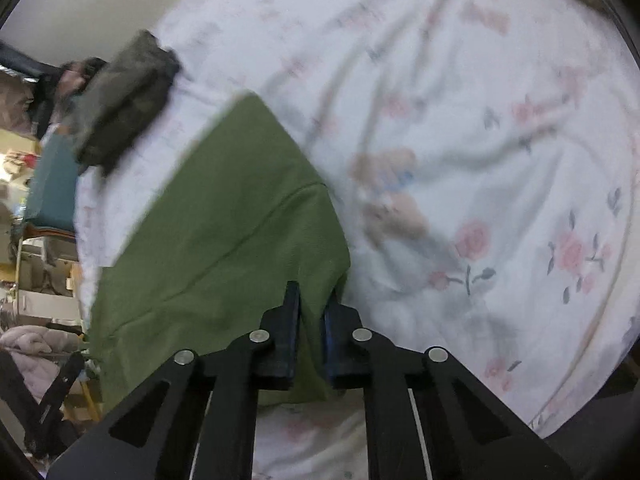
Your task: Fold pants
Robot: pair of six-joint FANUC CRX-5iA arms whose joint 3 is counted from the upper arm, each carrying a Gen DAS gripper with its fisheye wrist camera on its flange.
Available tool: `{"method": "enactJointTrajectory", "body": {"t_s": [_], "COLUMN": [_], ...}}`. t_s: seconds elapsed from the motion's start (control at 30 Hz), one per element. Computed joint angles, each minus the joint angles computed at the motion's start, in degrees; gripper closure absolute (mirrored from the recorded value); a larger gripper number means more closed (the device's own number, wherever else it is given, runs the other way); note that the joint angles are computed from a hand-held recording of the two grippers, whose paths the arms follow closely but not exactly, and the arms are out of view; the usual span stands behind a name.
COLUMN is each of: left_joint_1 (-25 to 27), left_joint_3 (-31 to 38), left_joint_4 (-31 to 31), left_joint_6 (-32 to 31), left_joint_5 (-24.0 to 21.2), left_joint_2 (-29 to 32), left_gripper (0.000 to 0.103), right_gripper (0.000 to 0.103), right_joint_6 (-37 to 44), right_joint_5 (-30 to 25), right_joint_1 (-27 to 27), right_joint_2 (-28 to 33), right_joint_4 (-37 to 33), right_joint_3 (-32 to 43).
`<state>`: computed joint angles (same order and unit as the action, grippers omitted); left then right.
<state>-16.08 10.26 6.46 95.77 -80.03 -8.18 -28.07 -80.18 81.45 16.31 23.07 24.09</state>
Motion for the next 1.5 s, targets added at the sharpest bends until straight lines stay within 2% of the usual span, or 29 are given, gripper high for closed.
{"method": "enactJointTrajectory", "body": {"t_s": [0.07,0.1,0.2,0.33,0.43,0.6,0.77,0.83,0.87,0.93,0.97,1.0,1.1,1.17,1.23,1.27,1.33,1.4,1.5], "left_joint_1": [0.25,0.74,1.89,1.44,1.51,0.99,-1.7,-2.9,-3.68,-4.35,-4.42,-3.84,-1.27,0.97,3.36,4.37,6.19,7.58,10.01], "left_joint_3": [0.78,1.44,3.46,7.78,10.42,13.75,18.39,20.75,22.39,23.92,25.09,24.34,22.13,21.28,20.51,20.41,20.48,20.19,17.89], "left_joint_4": [-0.9,-0.65,0.26,0.46,3.81,14.41,19.7,18.21,16.68,14.62,13.45,13.67,14.62,15.24,15.87,15.98,15.66,14.45,13.34], "left_joint_6": [0.28,0.58,2.33,2.72,3.0,4.44,4.12,4.34,4.61,3.44,2.22,1.4,-0.18,-1.26,-2.83,-3.77,-6.18,-8.66,-10.88], "left_joint_5": [-0.74,-1.74,-3.74,-4.73,-4.81,-5.16,-7.59,-9.51,-11.13,-13.08,-14.58,-15.02,-15.06,-15.71,-16.49,-17.2,-18.84,-20.15,-20.7], "left_joint_2": [-0.3,-0.1,0.68,2.52,4.45,9.91,16.29,18.05,19.06,19.86,20.42,19.9,18.04,16.96,15.9,15.51,15.0,14.23,12.64], "left_gripper": [0.015,0.015,0.015,0.015,0.015,0.015,0.015,0.015,0.018,0.052,0.088,0.095,0.097,0.097,0.097,0.097,0.097,0.097,0.097], "right_gripper": [0.095,0.096,0.096,0.097,0.097,0.097,0.097,0.097,0.097,0.097,0.097,0.096,0.089,0.08,0.061,0.06,0.061,0.064,0.077], "right_joint_6": [0.61,0.42,6.48,12.61,18.64,27.25,34.83,36.35,37.61,39.75,40.1,40.16,39.96,40.3,36.3,32.84,28.06,29.53,34.17], "right_joint_5": [0.64,2.65,7.09,13.29,16.08,18.6,17.47,18.53,18.81,20.68,21.34,21.83,29.34,30.52,32.38,32.38,26.37,16.24,7.23], "right_joint_1": [1.31,2.22,3.05,3.76,3.42,3.23,3.05,2.99,2.99,2.81,2.7,2.46,1.02,0.8,1.09,1.25,1.49,1.24,-0.15], "right_joint_2": [0.19,-0.28,1.29,2.25,4.79,8.54,13.47,13.96,14.34,14.5,14.45,14.21,10.45,9.27,7.08,6.15,6.56,10.19,16.4], "right_joint_4": [4.81,8.48,15.62,19.46,18.21,14.13,9.84,8.51,8.0,6.63,6.1,4.89,-0.12,-0.61,4.14,7.43,11.23,9.69,4.7], "right_joint_3": [0.41,-0.45,1.5,2.75,6.74,13.1,21.39,22.11,22.82,23.12,23.02,22.82,17.17,16.1,12.05,10.06,10.53,17.22,28.22]}}
